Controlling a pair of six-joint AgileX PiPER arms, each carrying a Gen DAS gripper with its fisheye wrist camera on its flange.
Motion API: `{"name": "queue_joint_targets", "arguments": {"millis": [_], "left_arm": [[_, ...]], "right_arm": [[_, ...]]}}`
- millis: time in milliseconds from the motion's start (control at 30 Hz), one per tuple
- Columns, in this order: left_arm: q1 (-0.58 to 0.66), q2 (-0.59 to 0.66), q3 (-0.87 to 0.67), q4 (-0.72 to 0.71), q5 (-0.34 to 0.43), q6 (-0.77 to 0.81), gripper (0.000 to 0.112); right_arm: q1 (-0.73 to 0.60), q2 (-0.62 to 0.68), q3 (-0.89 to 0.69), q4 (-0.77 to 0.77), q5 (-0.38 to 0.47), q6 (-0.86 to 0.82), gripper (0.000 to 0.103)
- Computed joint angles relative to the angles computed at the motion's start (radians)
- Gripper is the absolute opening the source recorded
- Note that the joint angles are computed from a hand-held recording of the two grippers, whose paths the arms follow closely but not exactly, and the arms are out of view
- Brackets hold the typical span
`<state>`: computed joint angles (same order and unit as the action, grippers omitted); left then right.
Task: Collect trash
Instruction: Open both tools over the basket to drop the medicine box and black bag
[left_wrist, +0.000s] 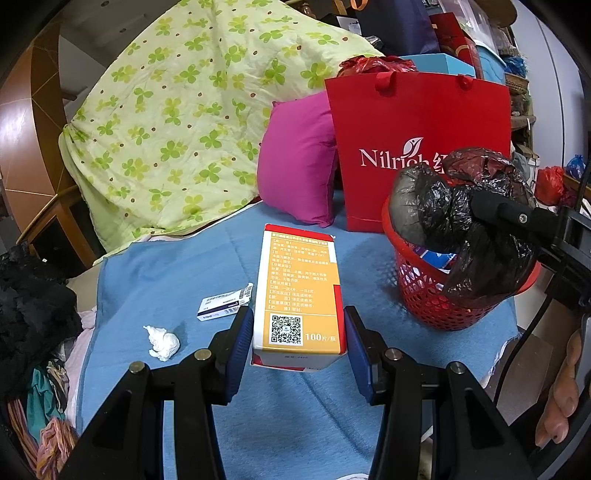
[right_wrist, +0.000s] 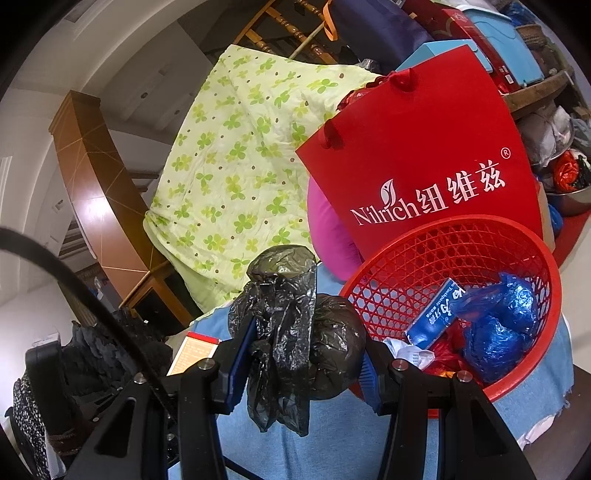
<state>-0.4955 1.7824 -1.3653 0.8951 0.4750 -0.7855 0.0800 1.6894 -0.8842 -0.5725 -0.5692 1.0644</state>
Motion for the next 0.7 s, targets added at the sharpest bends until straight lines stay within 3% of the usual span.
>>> {"name": "queue_joint_targets", "arguments": {"millis": [500, 700], "left_arm": [[-0.027, 0.026, -0.042, 0.003, 0.0, 0.014, 0.051], [-0.037, 0.053, -0.097, -0.084, -0.01, 0.105, 0.051]], "right_arm": [[-0.05, -0.015, 0.051, 0.029, -0.058, 0.044, 0.054], [-0.09, -0.022, 0.074, 0.117, -0.081, 0.012, 0.054]]}}
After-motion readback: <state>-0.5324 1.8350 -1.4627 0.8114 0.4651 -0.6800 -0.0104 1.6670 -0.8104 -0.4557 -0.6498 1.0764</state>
